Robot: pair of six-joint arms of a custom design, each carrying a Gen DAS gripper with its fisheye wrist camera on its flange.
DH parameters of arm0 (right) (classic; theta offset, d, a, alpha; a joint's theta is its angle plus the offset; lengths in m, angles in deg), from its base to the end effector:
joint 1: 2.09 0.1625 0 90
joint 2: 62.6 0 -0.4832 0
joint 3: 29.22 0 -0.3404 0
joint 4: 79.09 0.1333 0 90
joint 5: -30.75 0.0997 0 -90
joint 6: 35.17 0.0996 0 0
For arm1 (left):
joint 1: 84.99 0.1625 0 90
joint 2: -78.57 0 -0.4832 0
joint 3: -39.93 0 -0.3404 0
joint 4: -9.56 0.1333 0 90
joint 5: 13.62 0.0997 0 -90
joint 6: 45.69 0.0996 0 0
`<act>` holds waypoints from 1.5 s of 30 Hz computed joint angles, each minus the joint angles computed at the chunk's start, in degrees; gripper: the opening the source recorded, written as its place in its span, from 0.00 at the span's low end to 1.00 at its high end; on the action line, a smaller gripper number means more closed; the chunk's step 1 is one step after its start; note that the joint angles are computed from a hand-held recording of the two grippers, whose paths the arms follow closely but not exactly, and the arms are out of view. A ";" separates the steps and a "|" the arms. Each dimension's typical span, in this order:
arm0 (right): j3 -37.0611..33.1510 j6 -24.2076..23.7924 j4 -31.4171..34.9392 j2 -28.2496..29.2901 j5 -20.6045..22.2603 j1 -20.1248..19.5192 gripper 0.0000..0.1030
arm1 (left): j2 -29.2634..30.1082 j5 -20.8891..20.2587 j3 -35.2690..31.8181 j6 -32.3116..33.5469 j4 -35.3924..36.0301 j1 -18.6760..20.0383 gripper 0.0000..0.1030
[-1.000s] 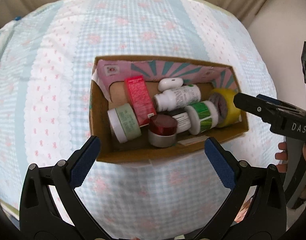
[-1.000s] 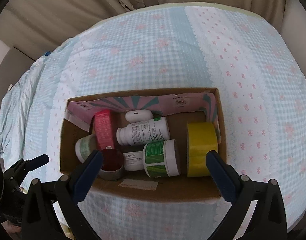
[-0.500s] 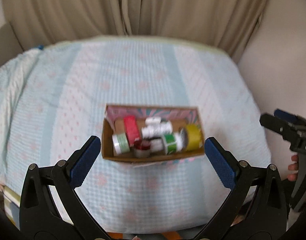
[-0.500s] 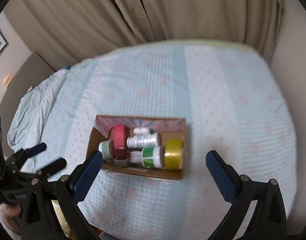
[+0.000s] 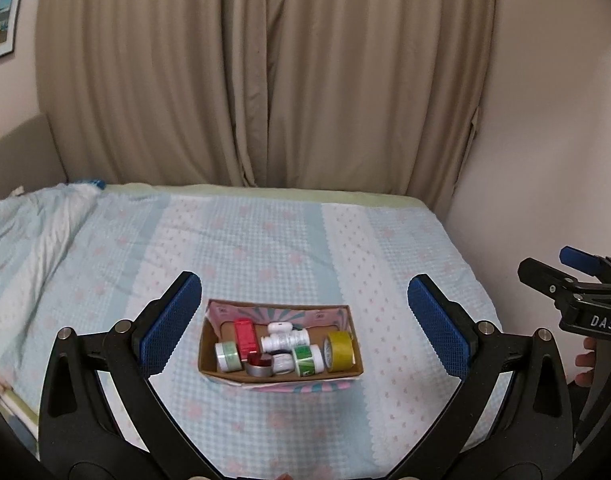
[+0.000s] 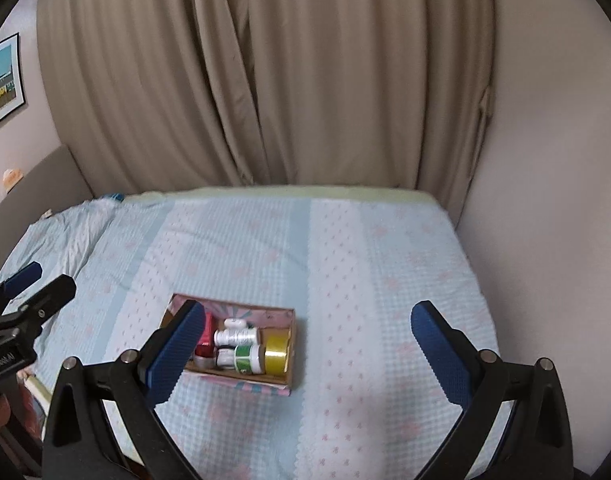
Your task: Organize rigid objects
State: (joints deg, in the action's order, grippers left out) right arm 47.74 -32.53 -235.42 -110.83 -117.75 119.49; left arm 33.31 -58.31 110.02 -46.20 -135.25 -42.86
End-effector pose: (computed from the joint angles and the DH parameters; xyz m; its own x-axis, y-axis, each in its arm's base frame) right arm 0.4241 -0.5975 0.3789 -0.7359 0.2005 0.6467 -0.3814 0.6664 -0.6406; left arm -0.4344 -0.6682 0.3519 -0.7409 0.2781 -0.6113 0.6358 0.5836 -0.5052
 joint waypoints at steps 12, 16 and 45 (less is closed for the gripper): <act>2.81 -2.33 -6.42 -0.09 -3.15 1.28 0.99 | -1.30 -0.07 4.42 2.63 -5.40 -2.07 1.00; 3.28 -2.46 -7.34 -0.32 -3.55 1.61 0.99 | -1.59 -0.03 4.67 2.43 -5.69 -2.18 1.00; 3.33 -3.36 -9.65 0.30 -3.25 1.60 0.99 | -1.28 0.95 3.98 2.70 -5.14 -1.69 1.00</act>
State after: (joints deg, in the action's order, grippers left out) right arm 51.06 -35.89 -245.07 -110.53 -121.01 121.10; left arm 32.03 -57.36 114.00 -43.50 -140.39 -44.55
